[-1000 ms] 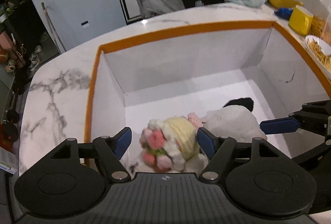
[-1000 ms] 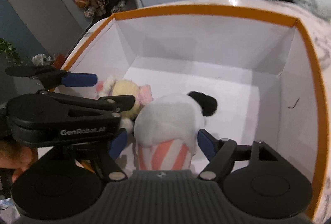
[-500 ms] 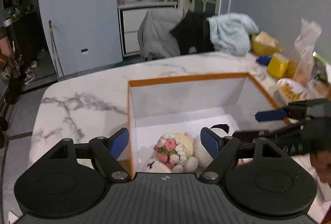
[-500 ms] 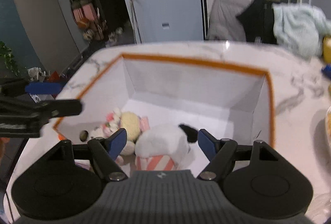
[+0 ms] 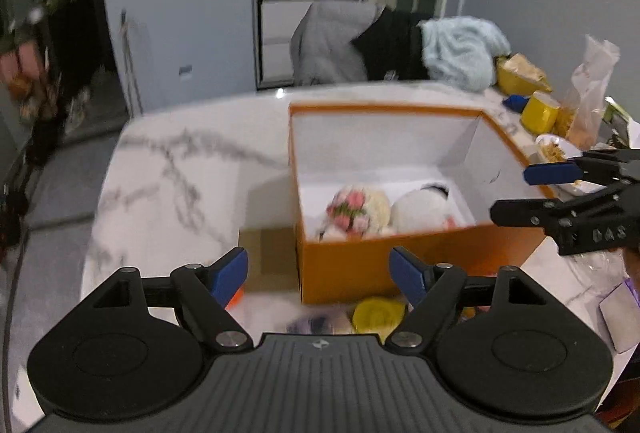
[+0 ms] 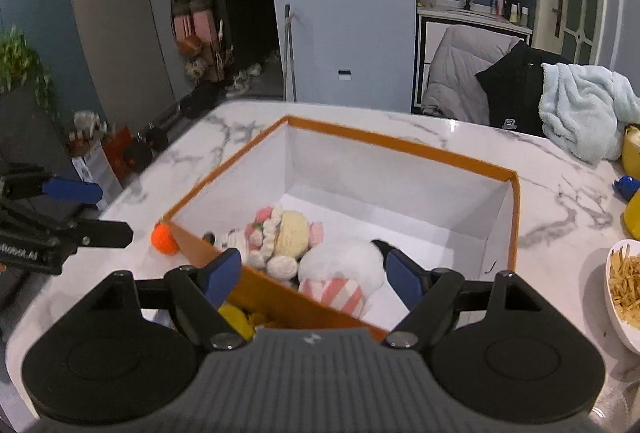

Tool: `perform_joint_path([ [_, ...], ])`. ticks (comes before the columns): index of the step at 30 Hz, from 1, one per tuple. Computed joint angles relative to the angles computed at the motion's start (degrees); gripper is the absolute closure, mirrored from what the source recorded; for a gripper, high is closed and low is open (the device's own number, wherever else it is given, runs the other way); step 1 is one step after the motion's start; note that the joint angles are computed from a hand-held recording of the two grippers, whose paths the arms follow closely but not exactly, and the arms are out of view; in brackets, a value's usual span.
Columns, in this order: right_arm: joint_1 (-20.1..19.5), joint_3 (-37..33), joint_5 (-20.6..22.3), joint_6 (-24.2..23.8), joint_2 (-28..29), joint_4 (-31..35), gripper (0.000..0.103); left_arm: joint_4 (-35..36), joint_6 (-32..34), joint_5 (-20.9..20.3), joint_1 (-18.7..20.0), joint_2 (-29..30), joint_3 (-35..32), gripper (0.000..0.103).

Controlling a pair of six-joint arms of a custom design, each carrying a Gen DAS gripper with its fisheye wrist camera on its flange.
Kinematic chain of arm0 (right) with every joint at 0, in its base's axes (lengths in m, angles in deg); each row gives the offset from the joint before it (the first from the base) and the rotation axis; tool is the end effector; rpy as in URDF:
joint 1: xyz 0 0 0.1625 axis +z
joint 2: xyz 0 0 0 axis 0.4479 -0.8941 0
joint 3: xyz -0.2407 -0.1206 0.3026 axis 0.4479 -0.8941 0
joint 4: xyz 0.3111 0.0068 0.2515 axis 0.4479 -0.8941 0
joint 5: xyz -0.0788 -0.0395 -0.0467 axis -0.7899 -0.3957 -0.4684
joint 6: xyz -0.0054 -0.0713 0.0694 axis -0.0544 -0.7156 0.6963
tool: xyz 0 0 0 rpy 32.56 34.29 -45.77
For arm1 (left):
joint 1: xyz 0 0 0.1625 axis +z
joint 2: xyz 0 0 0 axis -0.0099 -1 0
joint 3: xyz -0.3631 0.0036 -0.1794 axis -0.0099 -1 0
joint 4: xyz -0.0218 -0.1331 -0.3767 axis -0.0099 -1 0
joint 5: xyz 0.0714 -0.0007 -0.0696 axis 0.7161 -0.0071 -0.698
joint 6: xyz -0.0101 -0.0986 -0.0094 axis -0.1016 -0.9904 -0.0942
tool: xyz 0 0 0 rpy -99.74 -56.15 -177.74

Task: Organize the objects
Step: 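Withdraw both tools from the box toward the book and pink wallet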

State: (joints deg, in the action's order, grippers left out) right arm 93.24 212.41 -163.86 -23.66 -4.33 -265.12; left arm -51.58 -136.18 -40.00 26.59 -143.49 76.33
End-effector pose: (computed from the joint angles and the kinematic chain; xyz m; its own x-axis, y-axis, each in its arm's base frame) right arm 0.3360 -0.3922 0.0980 -0.6123 -0.6074 0.5061 -0.7845 0.5462 -0.2936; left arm -0.1291 -0.3049 0.3152 -0.7376 -0.0456 -0.6737 0.4412 0.7227 -0.5319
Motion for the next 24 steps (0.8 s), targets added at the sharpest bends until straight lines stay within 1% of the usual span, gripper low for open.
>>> perform_joint_path([
  [1, 0.4, 0.0, -0.8, -0.1, 0.0, 1.5, 0.022, 1.3, -1.3, -1.3, 0.5, -0.6, 0.0, 0.011],
  [3, 0.8, 0.3, -1.9, -0.2, -0.2, 4.5, 0.022, 2.2, -1.9, -3.5, 1.9, -0.9, -0.1, 0.011],
  [8, 1.0, 1.5, -6.2, -1.2, -0.5, 10.5, 0.022, 5.0, -0.4, -8.1, 4.8, -0.3, -0.6, 0.011],
  [11, 0.8, 1.9, -8.3, -1.4, -0.5, 12.2, 0.022, 5.7, -0.2, -9.3, 5.2, -0.8, -0.4, 0.011],
  [14, 0.7, 2.5, -10.0, -4.1, -0.3, 12.5, 0.022, 3.3, 2.0, -10.8, 6.2, -1.4, 0.5, 0.011],
  [16, 0.7, 2.7, -11.0, -7.2, -0.1, 12.7, 0.022, 1.3, 4.5, -11.8, 6.9, -1.2, 1.2, 0.011],
  [19, 0.7, 2.8, -12.1, -13.5, 0.7, 13.3, 0.024, 0.9, 6.1, -12.2, 7.6, 0.8, 1.8, 0.011],
  [21, 0.7, 2.6, -12.9, -15.2, 1.3, 14.0, 0.024, 0.7, 6.3, -11.9, 8.3, 1.8, 2.2, 0.011],
  [24, 0.4, 2.2, -12.6, -15.4, 1.5, 14.7, 0.025, -1.4, 6.5, -11.2, 9.1, 1.8, 3.4, 0.011],
])
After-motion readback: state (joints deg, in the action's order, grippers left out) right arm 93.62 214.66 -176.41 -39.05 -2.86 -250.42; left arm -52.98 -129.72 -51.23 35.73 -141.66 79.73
